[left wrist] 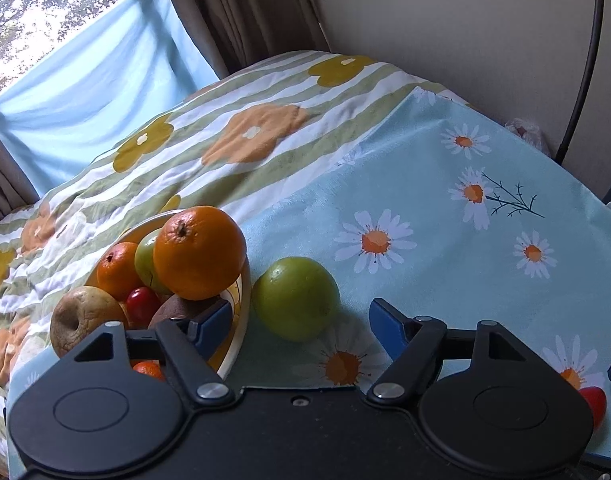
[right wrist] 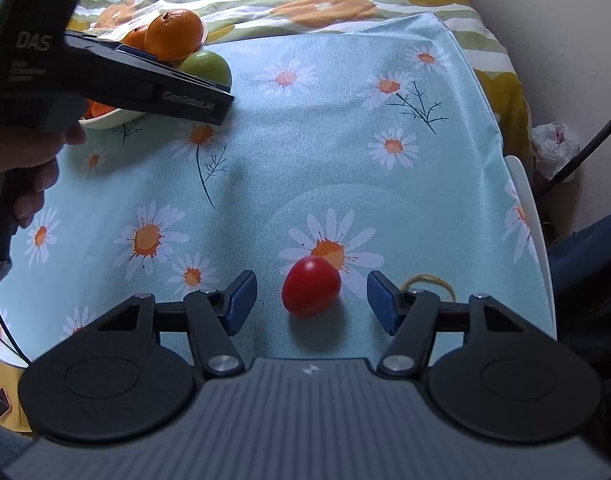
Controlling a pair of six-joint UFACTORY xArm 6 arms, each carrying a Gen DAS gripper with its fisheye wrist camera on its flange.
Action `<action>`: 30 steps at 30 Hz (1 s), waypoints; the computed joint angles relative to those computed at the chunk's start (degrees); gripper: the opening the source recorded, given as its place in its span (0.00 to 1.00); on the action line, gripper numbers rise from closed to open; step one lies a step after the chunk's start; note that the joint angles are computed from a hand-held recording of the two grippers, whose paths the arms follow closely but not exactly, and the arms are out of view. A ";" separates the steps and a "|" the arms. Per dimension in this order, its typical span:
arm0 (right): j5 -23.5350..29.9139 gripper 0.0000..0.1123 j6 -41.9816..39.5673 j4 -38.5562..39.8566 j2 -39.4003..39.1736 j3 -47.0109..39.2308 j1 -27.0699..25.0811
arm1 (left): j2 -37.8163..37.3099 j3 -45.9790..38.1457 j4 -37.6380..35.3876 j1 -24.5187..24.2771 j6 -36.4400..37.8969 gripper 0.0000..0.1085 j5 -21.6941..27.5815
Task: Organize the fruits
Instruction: 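Grasp the green apple with the left tool while the right tool grasps the red tomato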
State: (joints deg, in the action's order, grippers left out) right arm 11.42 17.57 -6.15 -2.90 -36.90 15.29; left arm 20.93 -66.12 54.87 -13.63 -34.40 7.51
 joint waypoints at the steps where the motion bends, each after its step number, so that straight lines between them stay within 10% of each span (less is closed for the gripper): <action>1: 0.03 0.65 -0.53 0.27 0.08 -0.07 0.07 | 0.49 -0.51 0.40 -0.12 -0.11 0.69 0.36; 19: 0.29 0.53 -4.69 3.98 0.90 -0.53 0.10 | 3.03 -4.77 30.89 -1.15 -20.78 0.54 4.09; 30: -0.34 0.48 -2.64 2.56 0.84 -0.01 0.16 | 1.68 -2.78 27.33 -0.49 -16.81 0.54 1.52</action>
